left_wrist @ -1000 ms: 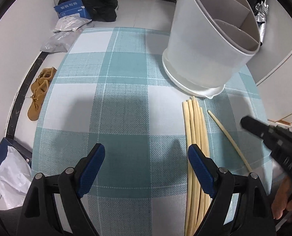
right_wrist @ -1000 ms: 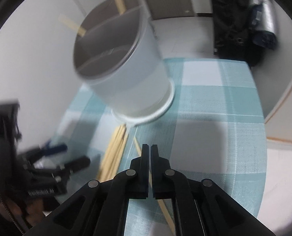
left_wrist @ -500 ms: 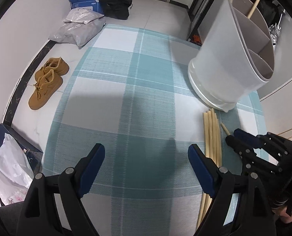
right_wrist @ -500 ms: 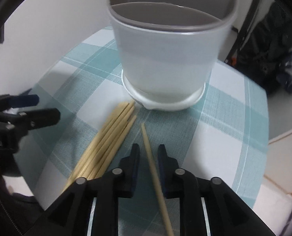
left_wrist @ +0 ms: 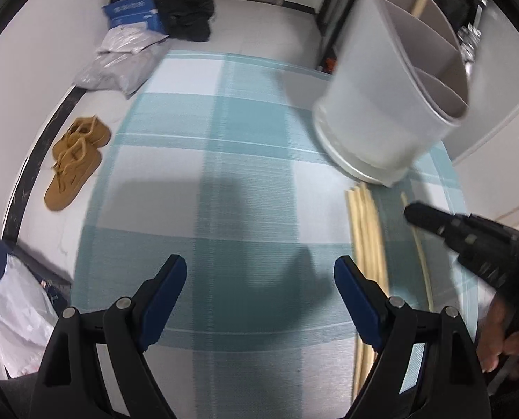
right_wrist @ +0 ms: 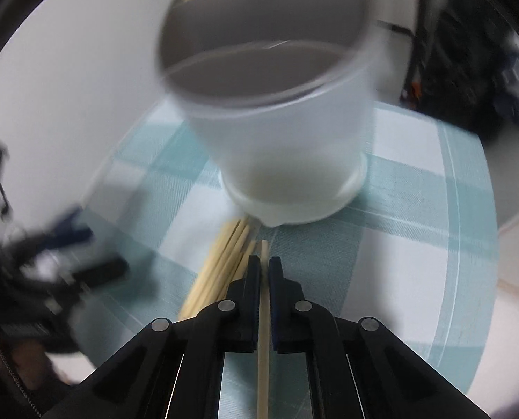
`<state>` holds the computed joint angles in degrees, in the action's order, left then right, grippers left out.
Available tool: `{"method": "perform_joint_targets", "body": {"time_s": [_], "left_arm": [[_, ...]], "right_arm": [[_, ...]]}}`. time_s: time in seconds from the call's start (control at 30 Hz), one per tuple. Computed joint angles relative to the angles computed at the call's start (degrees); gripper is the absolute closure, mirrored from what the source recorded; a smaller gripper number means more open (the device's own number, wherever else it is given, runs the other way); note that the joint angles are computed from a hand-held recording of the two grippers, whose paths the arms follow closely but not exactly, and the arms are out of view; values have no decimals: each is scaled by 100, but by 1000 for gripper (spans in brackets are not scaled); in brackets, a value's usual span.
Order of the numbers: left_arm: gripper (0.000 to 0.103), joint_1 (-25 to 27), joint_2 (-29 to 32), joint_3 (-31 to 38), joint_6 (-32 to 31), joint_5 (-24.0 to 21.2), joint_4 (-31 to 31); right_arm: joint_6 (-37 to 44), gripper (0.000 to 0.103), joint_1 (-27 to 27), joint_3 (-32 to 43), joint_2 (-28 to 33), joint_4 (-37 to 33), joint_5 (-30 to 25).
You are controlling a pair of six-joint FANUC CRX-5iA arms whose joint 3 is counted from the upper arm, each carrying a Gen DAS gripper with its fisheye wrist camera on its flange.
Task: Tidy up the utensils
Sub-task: 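Grasp another wooden chopstick with the left tool while the right tool holds its own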
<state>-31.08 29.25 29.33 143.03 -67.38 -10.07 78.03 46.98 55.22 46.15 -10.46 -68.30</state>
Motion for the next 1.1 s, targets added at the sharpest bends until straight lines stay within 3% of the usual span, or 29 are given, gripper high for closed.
{"method": "perform_joint_targets", "body": {"time_s": [0.2,0.4,0.5,0.67,0.73,0.93,1.03,1.1], "left_arm": [[20,80,268,242,-394,-45,384],[20,-33,603,809,-654,-603,186],[20,-80,749,1080,-797,-925,59],[20,-66,805,1181,-868,-1005,51],[16,-140,1065,1610,-1091,-1388,-44],[17,-31,1206,1827,-1139,-1495,41],[23,-57,1314,2020,-1163,-1521,-38],[33,-66,1367,2125,-1283,-1511,-81]], "right_arm": [[-618,99,-608,-1103,-769,-1218,1182],[-858,99,-876,-1706,-1126,-1702,1816],[-812,99,-941,-1849,-1233,-1754,1957],[-869,99,-831,-1914,-1314,-1593,2127],[-882,99,-792,-1843,-1264,-1479,2152],[-969,99,-741,-2001,-1362,-1225,2335],[-932,99,-731,-2076,-1420,-1173,2395],[-893,99,-729,-2071,-1424,-1170,2370]]}}
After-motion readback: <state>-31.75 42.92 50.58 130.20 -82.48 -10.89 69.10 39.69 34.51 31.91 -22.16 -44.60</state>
